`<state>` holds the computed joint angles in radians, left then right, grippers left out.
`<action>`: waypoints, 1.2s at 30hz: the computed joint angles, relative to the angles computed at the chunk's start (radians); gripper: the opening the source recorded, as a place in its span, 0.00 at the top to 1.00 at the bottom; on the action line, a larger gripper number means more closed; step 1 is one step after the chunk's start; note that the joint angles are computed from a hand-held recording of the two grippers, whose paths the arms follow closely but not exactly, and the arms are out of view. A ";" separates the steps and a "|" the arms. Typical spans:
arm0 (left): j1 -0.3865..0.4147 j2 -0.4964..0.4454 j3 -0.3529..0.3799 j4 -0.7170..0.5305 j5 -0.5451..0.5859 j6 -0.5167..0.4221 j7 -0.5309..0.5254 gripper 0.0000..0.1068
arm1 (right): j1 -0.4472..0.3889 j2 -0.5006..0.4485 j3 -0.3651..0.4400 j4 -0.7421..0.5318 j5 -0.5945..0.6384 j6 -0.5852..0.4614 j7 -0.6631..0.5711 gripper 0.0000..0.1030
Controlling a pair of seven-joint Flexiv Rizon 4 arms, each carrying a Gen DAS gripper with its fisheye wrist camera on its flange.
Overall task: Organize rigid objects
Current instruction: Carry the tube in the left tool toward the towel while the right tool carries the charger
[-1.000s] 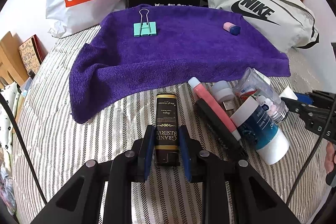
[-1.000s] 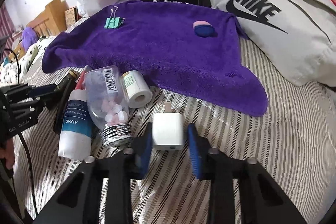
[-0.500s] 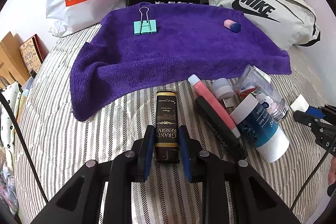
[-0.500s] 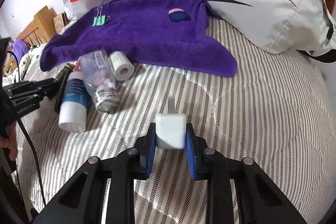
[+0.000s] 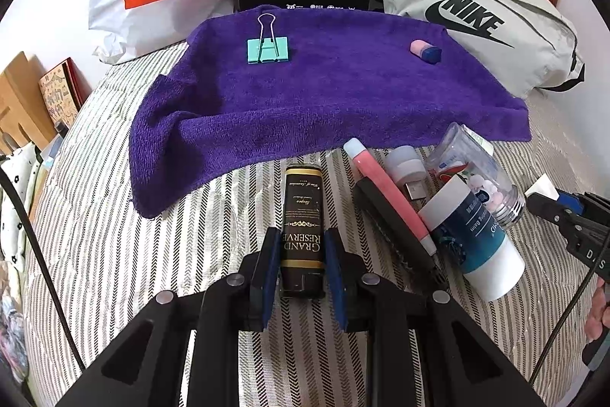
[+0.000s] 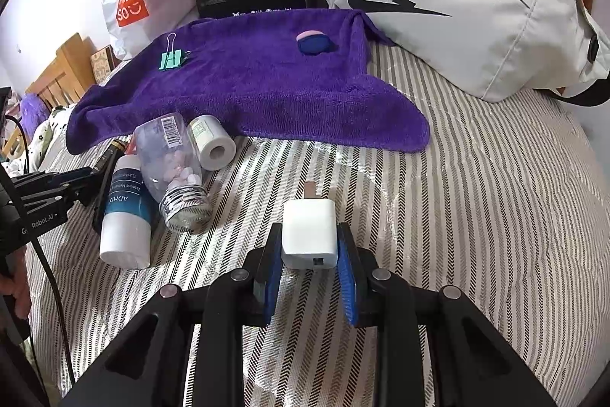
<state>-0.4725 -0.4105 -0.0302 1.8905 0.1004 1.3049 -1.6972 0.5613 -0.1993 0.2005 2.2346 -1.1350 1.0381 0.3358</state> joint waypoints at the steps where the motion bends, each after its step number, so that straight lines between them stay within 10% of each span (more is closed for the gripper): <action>1: 0.004 0.004 -0.004 0.004 -0.004 -0.004 0.006 0.79 | -0.001 -0.001 0.002 -0.002 0.012 -0.001 -0.009 0.74; 36: 0.016 -0.045 -0.029 -0.050 -0.059 0.002 0.122 0.79 | 0.022 0.008 0.016 -0.004 0.086 -0.037 -0.076 0.73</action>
<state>-0.4567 -0.4560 -0.0596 1.8408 0.0410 1.3067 -1.5748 0.5832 -0.1913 0.2160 2.2304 -1.0485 1.0011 0.2593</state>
